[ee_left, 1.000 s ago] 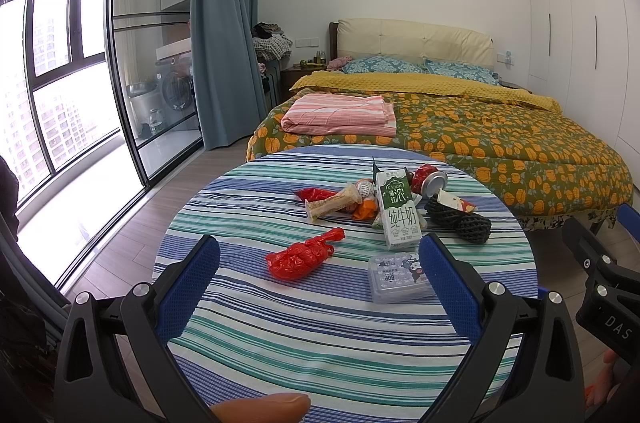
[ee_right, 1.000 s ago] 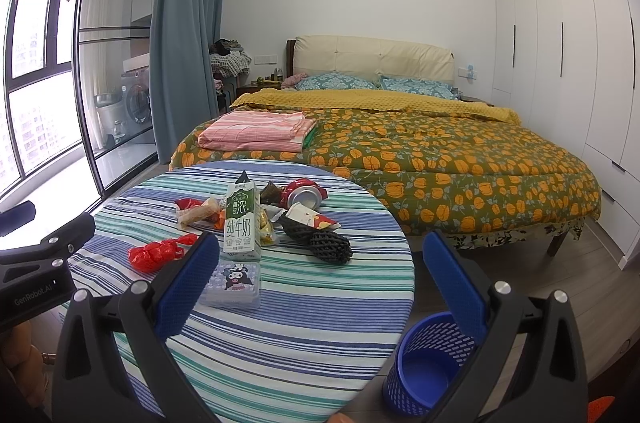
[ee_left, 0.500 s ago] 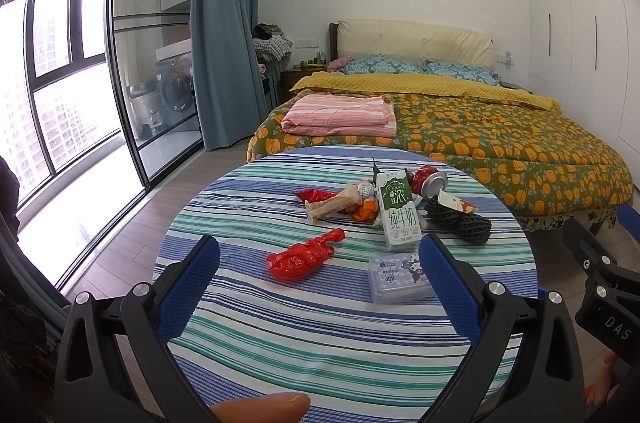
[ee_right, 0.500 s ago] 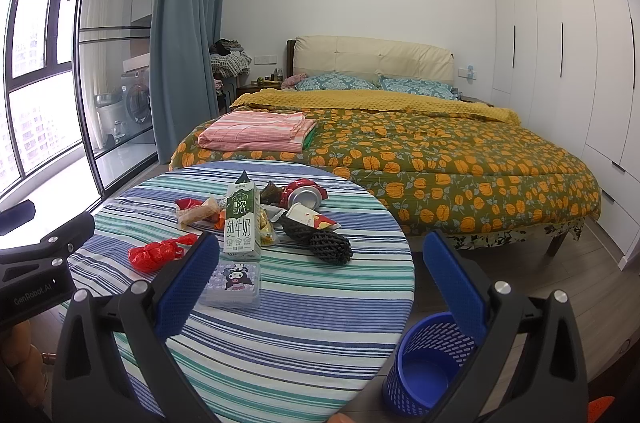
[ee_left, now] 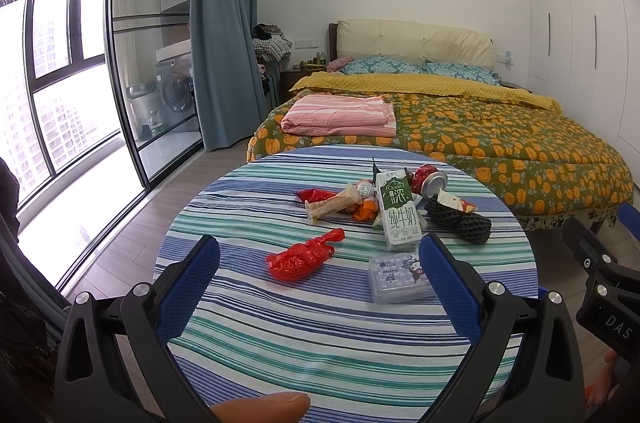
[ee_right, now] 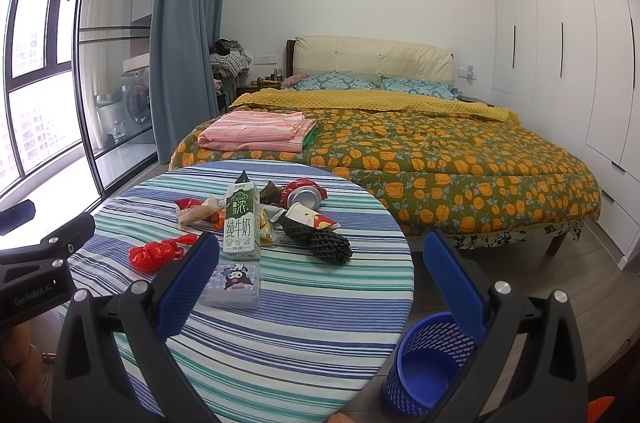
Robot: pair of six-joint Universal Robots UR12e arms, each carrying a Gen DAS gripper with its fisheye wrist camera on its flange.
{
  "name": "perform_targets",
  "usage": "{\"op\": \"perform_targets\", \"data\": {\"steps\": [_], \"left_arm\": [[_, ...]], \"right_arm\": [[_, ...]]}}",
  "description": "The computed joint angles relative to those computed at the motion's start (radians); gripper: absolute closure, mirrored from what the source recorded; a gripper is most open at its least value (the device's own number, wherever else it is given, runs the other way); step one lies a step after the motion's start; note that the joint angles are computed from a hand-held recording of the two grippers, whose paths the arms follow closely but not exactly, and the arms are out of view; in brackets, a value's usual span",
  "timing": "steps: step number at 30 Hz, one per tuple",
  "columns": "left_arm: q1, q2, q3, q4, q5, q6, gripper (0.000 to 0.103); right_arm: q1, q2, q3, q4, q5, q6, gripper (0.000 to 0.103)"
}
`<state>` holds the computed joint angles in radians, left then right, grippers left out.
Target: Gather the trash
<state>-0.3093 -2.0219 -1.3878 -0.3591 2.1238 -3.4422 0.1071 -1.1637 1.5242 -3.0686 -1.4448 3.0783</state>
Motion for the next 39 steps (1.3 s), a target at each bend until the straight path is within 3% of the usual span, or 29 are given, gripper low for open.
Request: {"op": "perform_targets", "data": {"steps": [15,20,28,32,36,39], "left_arm": [[0.001,0.001,-0.002,0.002,-0.008,-0.005,0.004],[0.012,0.003,-0.002,-0.028,-0.046,0.002,0.004],[0.080,0.018,-0.051,-0.119,-0.155,0.021,0.004],[0.130,0.016,-0.066,-0.121,-0.254,0.075,0.004],[0.180,-0.019,-0.028,-0.141,-0.407,0.247,0.004],[0.194,-0.058,0.019,-0.179,-0.455,0.357,0.004]], "right_arm": [[-0.003,0.000,-0.001,0.005,0.002,-0.002,0.004],[-0.009,-0.001,-0.003,0.014,0.003,0.000,0.005],[-0.042,0.016,-0.011,0.018,0.030,0.003,0.005],[-0.068,0.044,-0.037,0.102,0.062,-0.073,0.005],[-0.090,0.084,-0.100,0.270,0.133,-0.183,0.005],[-0.090,0.137,-0.185,0.409,0.137,-0.257,0.005]]}}
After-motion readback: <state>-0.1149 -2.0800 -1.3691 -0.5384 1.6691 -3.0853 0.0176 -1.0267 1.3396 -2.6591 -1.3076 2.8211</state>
